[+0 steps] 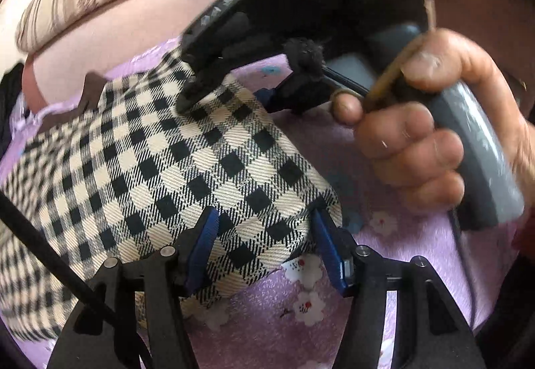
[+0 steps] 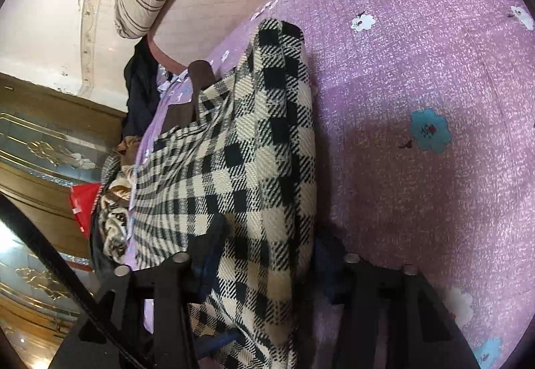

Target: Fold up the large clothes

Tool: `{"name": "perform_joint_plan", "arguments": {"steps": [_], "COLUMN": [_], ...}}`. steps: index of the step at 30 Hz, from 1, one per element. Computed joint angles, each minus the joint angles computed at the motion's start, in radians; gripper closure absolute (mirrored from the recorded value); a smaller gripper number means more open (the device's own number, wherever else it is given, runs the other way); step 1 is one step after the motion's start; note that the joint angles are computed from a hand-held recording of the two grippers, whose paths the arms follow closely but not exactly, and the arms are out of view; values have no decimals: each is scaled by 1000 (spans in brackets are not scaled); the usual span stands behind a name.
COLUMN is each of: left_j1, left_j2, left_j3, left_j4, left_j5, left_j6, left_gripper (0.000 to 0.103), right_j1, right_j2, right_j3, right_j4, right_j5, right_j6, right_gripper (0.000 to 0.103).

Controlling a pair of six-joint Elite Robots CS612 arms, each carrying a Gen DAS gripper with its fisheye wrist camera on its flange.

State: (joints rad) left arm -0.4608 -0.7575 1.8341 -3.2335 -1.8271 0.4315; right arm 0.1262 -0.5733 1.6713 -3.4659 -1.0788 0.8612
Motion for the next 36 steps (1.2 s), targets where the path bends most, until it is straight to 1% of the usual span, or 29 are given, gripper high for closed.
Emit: {"name": "perform_joint_plan", "arguments": {"steps": [1,2,3,4,6,8,10,13,15,17,19,20,21,24,27,29,32,33,34,35,36], "left_j1": [3,6,4,5,18,40,70,110,149,188,234,251,277,329,378,410,447,454,459,463,469], "left_j2": [-1,-5,-10,-14,-19,-28,-40,-55,-61,-64,-62,-61,-58,-48,-23,4,40,47,49,49,50], "left_j3": [-5,-10,-9,-9,-15,-21,-26,-31,-48,-67,-97,-106,-119,-140,-171,-206,-253,-265,-266,-263,-263], "left_j4": [15,44,48,50,66,87,88,71,69,68,76,76,73,45,33,55,95,105,94,67,39], "left_j5": [-16,-39,-34,-34,-67,-108,-147,-180,-207,-231,-256,-265,-276,-272,-246,-247,-244,-226,-193,-144,-103], "left_j6": [-16,-28,-41,-55,-85,-118,-153,-205,-252,-297,-346,-363,-387,-433,-488,-526,-565,-564,-569,-579,-595], "left_gripper": [70,94,100,100,100,100,100,101,101,101,101,101,101,101,101,101,101,101,101,101,101], "right_j1": [2,5,6,12,24,38,53,73,88,110,140,157,168,207,243,266,295,302,309,313,315], "right_j2": [-2,-2,-5,-10,-23,-38,-53,-69,-78,-82,-75,-63,-50,17,107,177,278,312,347,376,392], "right_j3": [-1,-5,-6,-9,-13,-13,-14,-36,-70,-131,-218,-274,-318,-487,-679,-824,-1022,-1087,-1155,-1208,-1237], "right_j4": [12,21,27,39,66,84,100,118,150,208,301,359,396,506,628,741,902,956,1011,1055,1077], "right_j5": [-10,-14,-21,-43,-87,-135,-181,-219,-235,-250,-270,-279,-283,-277,-257,-258,-276,-284,-296,-304,-308], "right_j6": [-1,3,3,-5,-23,-20,-5,5,-14,-59,-113,-139,-154,-187,-219,-246,-289,-293,-293,-289,-283], "right_gripper": [75,85,86,90,91,92,92,92,92,93,93,93,93,94,94,94,94,94,94,94,94]}}
